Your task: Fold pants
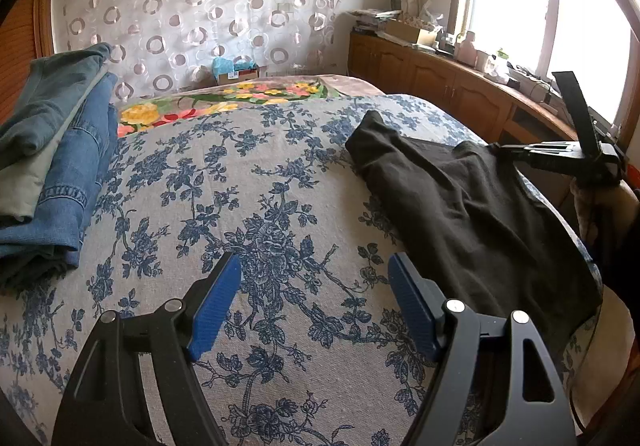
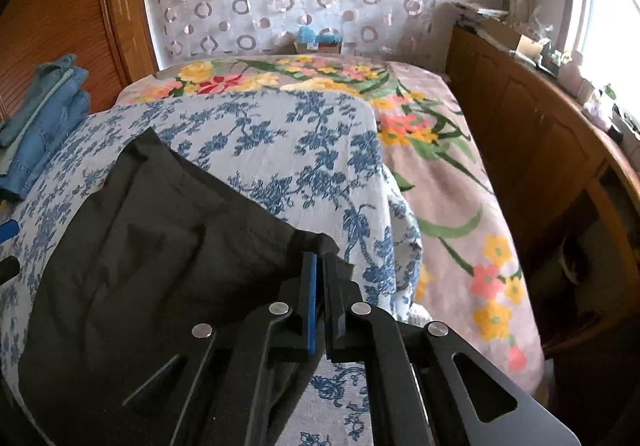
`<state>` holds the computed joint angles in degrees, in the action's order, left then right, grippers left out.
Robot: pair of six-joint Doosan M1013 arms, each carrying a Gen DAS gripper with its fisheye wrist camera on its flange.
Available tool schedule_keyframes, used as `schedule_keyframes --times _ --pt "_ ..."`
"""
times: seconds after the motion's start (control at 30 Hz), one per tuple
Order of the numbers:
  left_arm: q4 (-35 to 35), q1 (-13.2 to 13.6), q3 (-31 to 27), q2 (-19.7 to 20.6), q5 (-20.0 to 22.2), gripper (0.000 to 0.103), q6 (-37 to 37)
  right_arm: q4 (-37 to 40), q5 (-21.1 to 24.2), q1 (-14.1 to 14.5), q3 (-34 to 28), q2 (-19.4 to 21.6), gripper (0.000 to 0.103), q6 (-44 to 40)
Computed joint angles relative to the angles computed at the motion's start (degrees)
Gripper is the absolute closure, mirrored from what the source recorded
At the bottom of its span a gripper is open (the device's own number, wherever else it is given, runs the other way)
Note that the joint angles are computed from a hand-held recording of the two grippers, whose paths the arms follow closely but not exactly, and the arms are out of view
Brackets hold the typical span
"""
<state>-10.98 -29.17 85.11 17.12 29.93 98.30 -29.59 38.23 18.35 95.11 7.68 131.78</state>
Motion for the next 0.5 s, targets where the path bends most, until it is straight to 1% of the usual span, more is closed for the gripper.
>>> schedule_keyframes --times 0.03,0.07,0.2,0.3,0.33,0.4,0.43,0.47,0.5 --pt "0.02 0.0 0.02 -0.01 -0.02 0.026 -0.03 -2.47 0.93 0.22 0.03 -0.02 0.101 2.33" --pt "0.12 -0.07 0.04 -0.03 -0.05 0.026 -0.13 -3.17 1.4 0.33 0.05 0.11 0.101 3.38" --pt "0.35 -0.05 0.03 -0.03 0.04 0.026 -0.32 -1.78 1.23 0.09 0.2 0.18 0.101 3.63" --pt "1.18 -0.09 0.08 -0.05 -0.01 0.026 -0.9 -2.85 0.58 0.48 0.63 -0.39 0.1 5.3" --pt "1.69 -0.23 0.08 -0.05 -0.05 0.026 -1.29 -3.15 0.44 0.63 0.76 -0.6 0.095 5.78" --pt "2.83 -0.4 0.22 -0.13 -0.22 0.026 -2.01 -3.47 -0.32 0.88 1.25 -1.24 0.093 6.54" --pt "3.37 -0.38 0.29 -0.19 -0.26 0.026 -2.25 -3.73 -0.99 1.12 1.76 -1.78 0.091 7.1" --pt "4.09 -0.54 0.28 -0.2 -0.27 0.026 -2.79 -4.09 -1.44 1.4 2.17 -2.17 0.083 7.75" --pt "4.81 -0.72 0.24 -0.18 -0.34 0.026 -3.34 -4.27 -1.9 1.65 2.68 -2.62 0.078 8.27"
